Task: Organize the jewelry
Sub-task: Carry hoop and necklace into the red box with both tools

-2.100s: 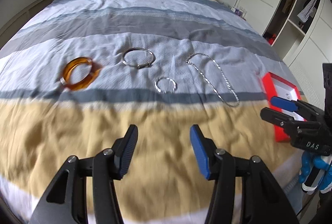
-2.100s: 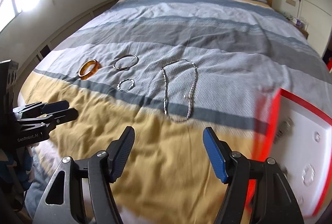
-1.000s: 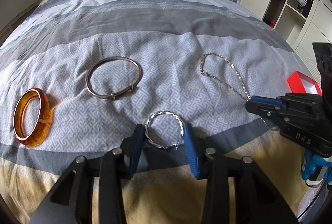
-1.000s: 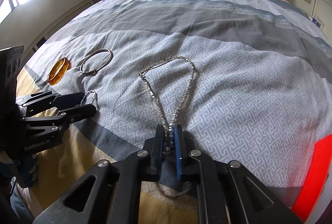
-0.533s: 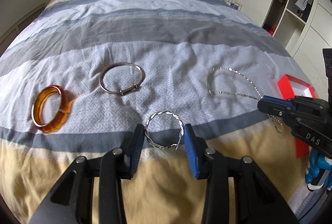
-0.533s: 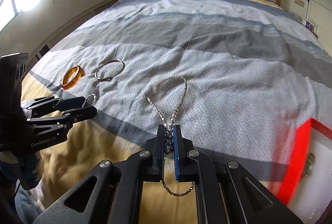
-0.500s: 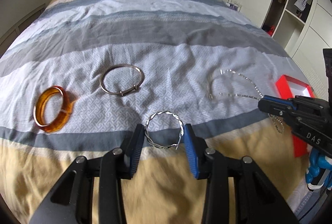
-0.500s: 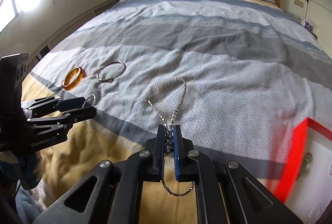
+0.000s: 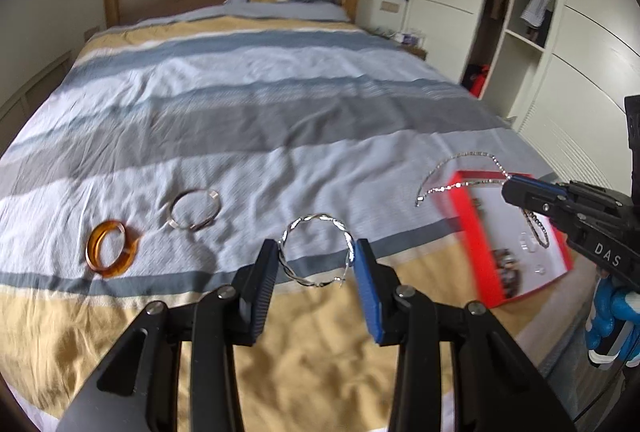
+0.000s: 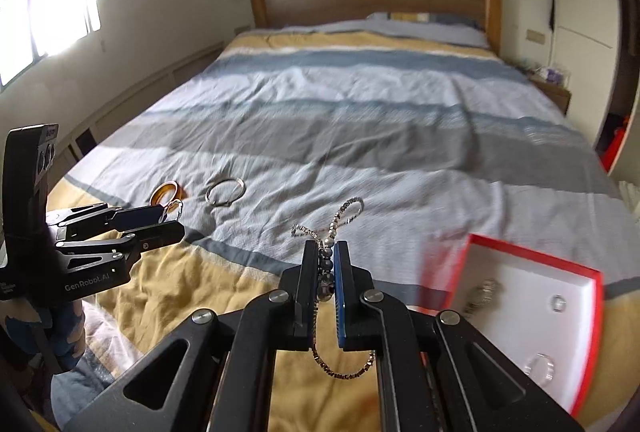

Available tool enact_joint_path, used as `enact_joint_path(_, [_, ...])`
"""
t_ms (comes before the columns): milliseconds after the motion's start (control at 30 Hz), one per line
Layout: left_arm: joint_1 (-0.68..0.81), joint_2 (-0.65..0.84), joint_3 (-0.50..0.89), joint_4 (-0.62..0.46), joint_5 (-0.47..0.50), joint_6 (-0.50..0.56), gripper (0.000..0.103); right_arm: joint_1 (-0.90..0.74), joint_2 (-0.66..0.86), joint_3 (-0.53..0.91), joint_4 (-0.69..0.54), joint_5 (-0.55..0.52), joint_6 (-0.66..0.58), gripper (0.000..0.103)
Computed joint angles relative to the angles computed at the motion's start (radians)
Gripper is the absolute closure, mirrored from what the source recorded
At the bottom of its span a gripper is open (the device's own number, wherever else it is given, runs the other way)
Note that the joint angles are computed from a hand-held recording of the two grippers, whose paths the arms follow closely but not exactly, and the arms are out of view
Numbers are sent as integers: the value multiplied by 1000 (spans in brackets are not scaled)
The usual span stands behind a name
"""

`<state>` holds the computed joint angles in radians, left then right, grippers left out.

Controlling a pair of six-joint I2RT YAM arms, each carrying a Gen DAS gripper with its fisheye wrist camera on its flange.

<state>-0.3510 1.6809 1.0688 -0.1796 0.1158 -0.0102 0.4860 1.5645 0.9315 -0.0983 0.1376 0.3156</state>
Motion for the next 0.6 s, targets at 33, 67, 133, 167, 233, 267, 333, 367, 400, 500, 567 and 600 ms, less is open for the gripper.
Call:
enact_joint_path(33, [-19,-8,5,-6,-5,-7,67,-9,-32,-21,-4,4,-1,96])
enact_joint_path(67, [-36,-13,9,-11,-6,-14,67,-22,-67,-45,-8,4,-3,96])
enact_joint_path(133, [-82,-13,29,-21,-15,-32,67,-55,-135,-91,-21,2,-9,96])
enact_joint_path(167, [-106,-9,41,-26,-21,-40,67,-73,-165,-111,-27,-1,-13,96])
enact_joint_path(233, [-160,7,71,-37,-35,-59,67,-124,-229,-157,-41,-14,-27,96])
enact_joint_path(267, [-184,19,87,-41,-41,-67,67,-146,-252,-172,-48,-21,-33,96])
enact_joint_path(333, [-235,60,134,-50,-47,-84,67,-204,-290,-204,-55,-44,-47,96])
enact_joint_path(367, [-255,78,153,-53,-50,-91,67,-234,-302,-218,-56,-58,-55,96])
enact_joint_path(400, [-278,104,180,-58,-52,-97,67,-260,-314,-231,-56,-69,-65,96])
enact_joint_path(500, [-337,188,264,-72,-57,-112,67,-333,-317,-267,-36,-108,-95,96])
enact_joint_path(567, [-369,247,322,-84,-58,-118,67,-376,-301,-285,-15,-135,-112,96])
enact_joint_path(600, [-385,284,359,-93,-58,-119,67,-402,-286,-295,-1,-150,-124,96])
